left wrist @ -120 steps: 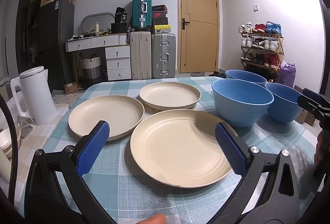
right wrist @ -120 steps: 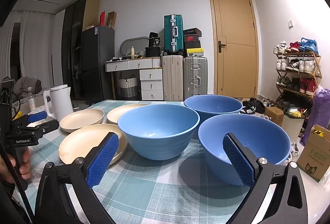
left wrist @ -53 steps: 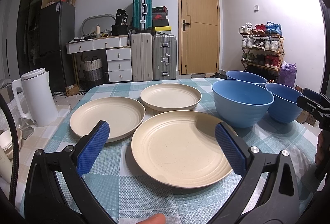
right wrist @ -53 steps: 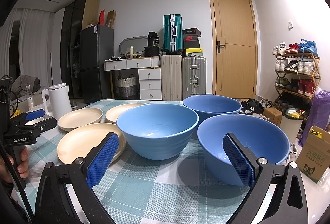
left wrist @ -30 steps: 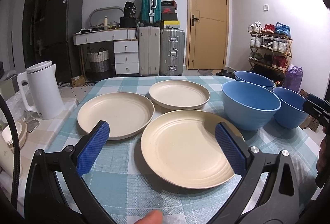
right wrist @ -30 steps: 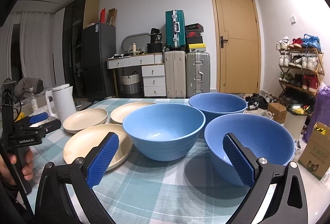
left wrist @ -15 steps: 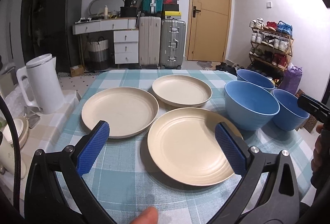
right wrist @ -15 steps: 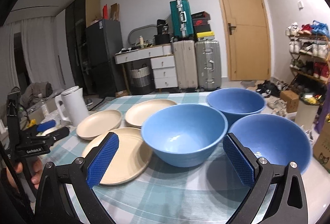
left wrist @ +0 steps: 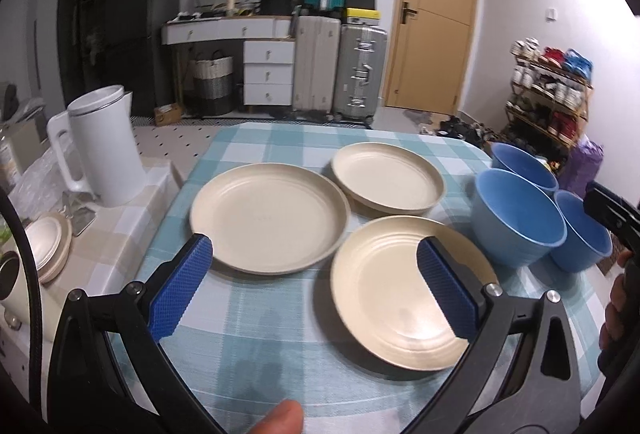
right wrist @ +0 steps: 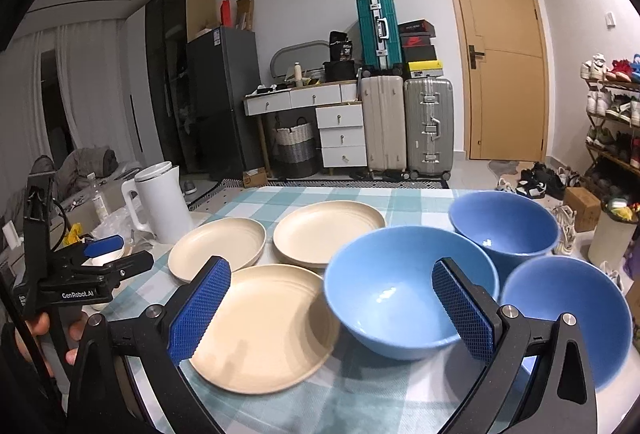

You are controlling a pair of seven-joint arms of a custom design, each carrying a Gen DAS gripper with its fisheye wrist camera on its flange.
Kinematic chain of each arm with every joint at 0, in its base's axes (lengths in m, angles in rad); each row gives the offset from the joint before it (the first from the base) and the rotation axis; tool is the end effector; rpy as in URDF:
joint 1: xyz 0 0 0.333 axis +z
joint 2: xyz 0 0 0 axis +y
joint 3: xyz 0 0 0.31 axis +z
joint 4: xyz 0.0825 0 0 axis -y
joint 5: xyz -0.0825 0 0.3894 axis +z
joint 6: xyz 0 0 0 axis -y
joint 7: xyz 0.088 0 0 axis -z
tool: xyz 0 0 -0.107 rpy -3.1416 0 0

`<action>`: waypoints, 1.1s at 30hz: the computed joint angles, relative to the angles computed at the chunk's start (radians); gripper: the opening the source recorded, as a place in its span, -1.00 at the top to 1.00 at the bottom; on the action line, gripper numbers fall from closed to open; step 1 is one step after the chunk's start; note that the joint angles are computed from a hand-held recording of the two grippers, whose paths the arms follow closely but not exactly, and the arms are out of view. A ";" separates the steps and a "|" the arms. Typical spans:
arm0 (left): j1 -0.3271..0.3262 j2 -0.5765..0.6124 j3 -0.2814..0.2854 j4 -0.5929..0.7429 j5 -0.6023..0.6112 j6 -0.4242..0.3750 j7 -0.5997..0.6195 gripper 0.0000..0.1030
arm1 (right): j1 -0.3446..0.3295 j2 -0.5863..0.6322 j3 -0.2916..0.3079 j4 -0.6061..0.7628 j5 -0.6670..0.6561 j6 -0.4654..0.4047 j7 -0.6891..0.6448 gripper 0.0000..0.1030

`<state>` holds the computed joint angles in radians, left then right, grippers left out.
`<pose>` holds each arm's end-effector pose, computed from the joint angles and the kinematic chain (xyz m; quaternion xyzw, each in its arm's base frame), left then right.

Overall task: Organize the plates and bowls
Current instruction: 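Move the right tool toward the nearest cream plate's rim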

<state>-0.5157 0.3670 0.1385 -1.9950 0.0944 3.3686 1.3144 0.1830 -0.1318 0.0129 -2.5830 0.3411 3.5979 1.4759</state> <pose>0.6041 -0.2601 0.3921 -0.5333 0.6944 -0.4155 0.2466 0.4798 0.0523 0.4351 -0.5636 0.6293 -0.3444 0.4095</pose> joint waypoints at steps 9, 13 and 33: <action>0.129 0.030 -0.067 0.066 0.061 -0.072 -0.066 -0.98 | -0.001 0.086 0.044 0.154 0.117 -0.095 -0.125 -0.99; 0.220 0.067 -0.151 0.125 0.108 -0.112 -0.108 -0.98 | 0.012 0.117 0.035 0.207 0.114 -0.135 -0.140 -0.99; 0.360 0.256 -0.269 0.409 0.203 -0.324 -0.193 -0.98 | -0.055 0.350 0.107 0.517 0.032 -0.330 -0.112 -0.99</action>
